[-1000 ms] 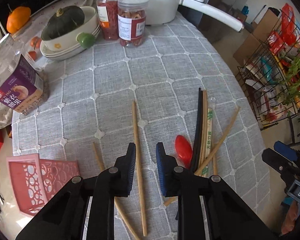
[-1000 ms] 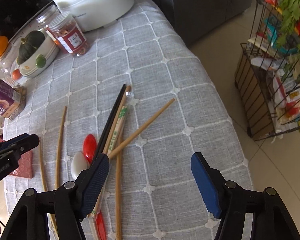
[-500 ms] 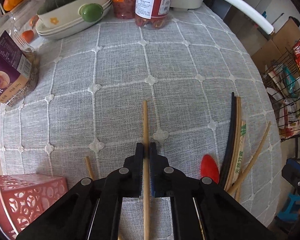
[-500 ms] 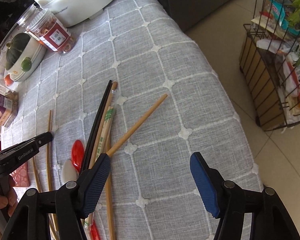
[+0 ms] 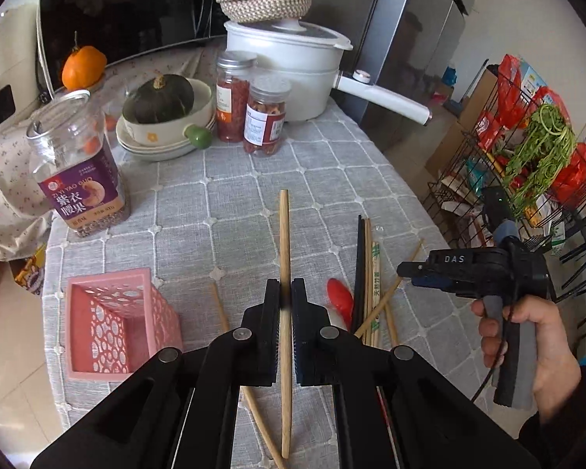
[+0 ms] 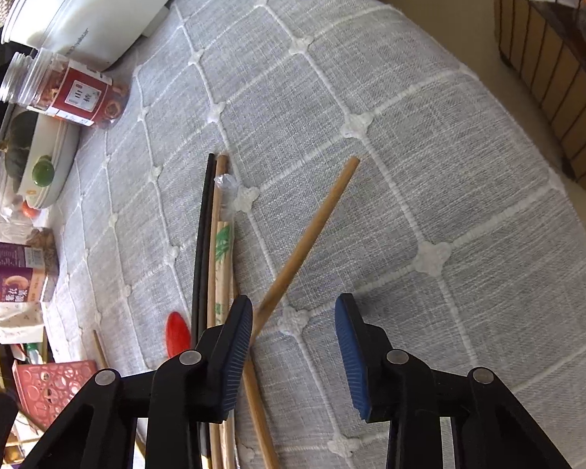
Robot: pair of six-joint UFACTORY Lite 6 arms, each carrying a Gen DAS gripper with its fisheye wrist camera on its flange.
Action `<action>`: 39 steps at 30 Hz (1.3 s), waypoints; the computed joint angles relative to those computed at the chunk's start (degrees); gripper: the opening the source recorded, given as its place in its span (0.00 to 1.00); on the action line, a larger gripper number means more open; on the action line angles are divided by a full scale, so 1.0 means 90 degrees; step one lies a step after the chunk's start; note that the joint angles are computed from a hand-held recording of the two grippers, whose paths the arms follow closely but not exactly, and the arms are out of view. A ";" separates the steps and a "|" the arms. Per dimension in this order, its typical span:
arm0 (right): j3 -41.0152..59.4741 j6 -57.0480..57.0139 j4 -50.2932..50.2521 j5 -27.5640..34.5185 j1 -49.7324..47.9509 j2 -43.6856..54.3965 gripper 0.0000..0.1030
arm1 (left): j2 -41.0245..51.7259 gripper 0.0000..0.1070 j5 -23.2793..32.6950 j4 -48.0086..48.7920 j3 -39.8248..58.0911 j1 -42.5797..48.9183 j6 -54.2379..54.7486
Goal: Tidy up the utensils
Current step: 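Lift the wooden chopstick with the left tool and drop it into the pink holder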
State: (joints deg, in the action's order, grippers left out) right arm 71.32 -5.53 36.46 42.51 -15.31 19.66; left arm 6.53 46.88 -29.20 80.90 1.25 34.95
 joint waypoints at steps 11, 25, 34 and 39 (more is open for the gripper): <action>-0.0447 -0.0120 0.0584 -0.0111 -0.0252 -0.0642 0.06 | -0.1199 0.05 -0.0196 -0.1334 -0.0718 0.1079 0.1675; -0.0038 0.2973 -0.2686 -0.0895 0.2406 -0.3229 0.06 | -0.2039 0.05 0.0281 -0.4445 -0.0345 0.3196 0.3882; 0.0653 0.3818 -0.3591 -0.1506 0.3770 -0.2911 0.06 | -0.1076 0.05 -0.1236 -0.4551 -0.0391 0.2439 0.4617; 0.1021 0.3402 -0.2962 -0.1727 0.3979 -0.2596 0.06 | -0.0432 0.05 -0.1654 -0.4209 -0.0292 0.2045 0.4625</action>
State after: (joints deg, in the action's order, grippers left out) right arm 80.51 25.08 9.80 26.97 20.50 -3.70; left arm 2.64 32.00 -67.08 78.27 19.66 76.58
